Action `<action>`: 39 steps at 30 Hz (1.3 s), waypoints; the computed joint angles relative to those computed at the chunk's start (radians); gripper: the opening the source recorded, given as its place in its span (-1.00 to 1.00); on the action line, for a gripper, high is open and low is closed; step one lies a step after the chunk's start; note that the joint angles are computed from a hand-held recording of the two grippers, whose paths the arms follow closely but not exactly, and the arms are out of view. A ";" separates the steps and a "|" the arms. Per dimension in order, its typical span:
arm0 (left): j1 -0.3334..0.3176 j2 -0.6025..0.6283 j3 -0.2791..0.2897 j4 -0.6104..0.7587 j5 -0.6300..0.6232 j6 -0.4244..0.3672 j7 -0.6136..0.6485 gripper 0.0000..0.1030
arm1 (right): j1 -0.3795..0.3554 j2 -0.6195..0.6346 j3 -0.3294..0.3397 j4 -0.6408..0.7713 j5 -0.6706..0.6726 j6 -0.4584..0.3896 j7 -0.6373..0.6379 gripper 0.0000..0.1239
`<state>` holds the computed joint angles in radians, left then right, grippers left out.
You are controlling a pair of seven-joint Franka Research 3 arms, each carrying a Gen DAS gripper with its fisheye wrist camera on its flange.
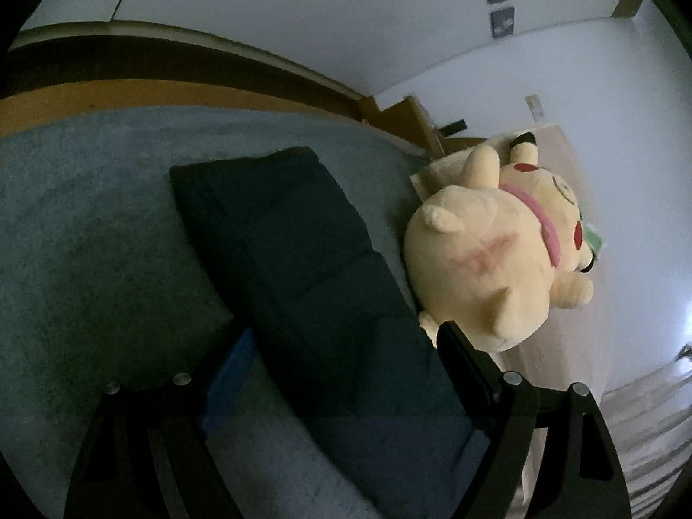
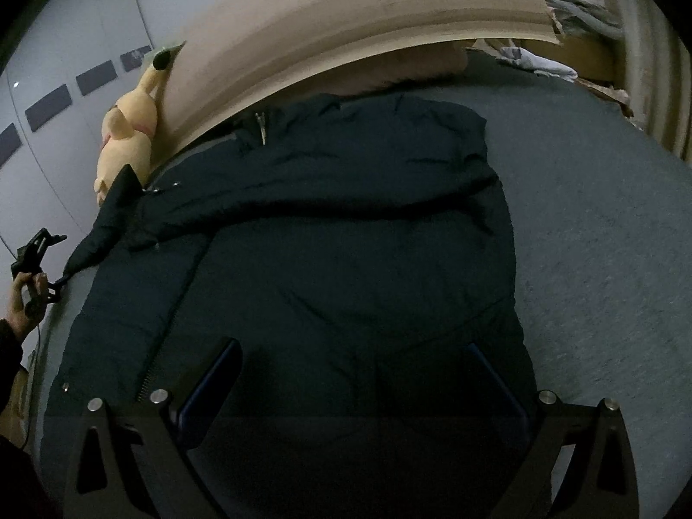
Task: Fold large clothes
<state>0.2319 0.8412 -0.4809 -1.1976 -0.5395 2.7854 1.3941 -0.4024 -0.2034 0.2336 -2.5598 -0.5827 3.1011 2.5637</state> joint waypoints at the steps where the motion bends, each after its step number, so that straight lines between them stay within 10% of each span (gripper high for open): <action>1: -0.006 0.000 0.009 0.004 0.010 -0.006 -0.004 0.64 | 0.007 0.007 -0.006 0.003 0.007 0.000 -0.007 0.66; 4: -0.036 0.011 0.053 0.042 0.048 -0.036 -0.047 0.58 | 0.013 0.013 -0.011 0.008 0.005 -0.003 -0.007 0.66; 6: -0.098 0.025 0.160 0.107 0.138 -0.130 -0.170 -0.44 | 0.010 0.012 -0.011 0.007 -0.005 0.003 0.004 0.66; 9: -0.107 0.038 0.178 0.147 0.199 -0.181 -0.188 -0.75 | 0.015 0.020 -0.019 0.007 0.003 0.011 -0.001 0.66; 19: -0.179 -0.221 0.226 -0.099 0.435 0.058 -0.075 -0.85 | 0.013 0.027 -0.021 0.004 0.005 0.031 0.000 0.66; 26: -0.187 -0.376 0.107 -0.223 0.488 0.209 0.082 -0.85 | -0.010 0.025 0.002 -0.015 0.083 0.073 -0.055 0.66; 32: -0.221 -0.403 -0.028 -0.224 0.432 0.194 0.238 -0.85 | -0.003 0.020 0.002 -0.040 0.185 0.121 -0.121 0.66; 39: -0.446 -0.327 0.051 -0.121 0.485 0.106 0.228 -0.85 | 0.153 0.024 -0.145 -0.068 0.307 0.182 -0.210 0.66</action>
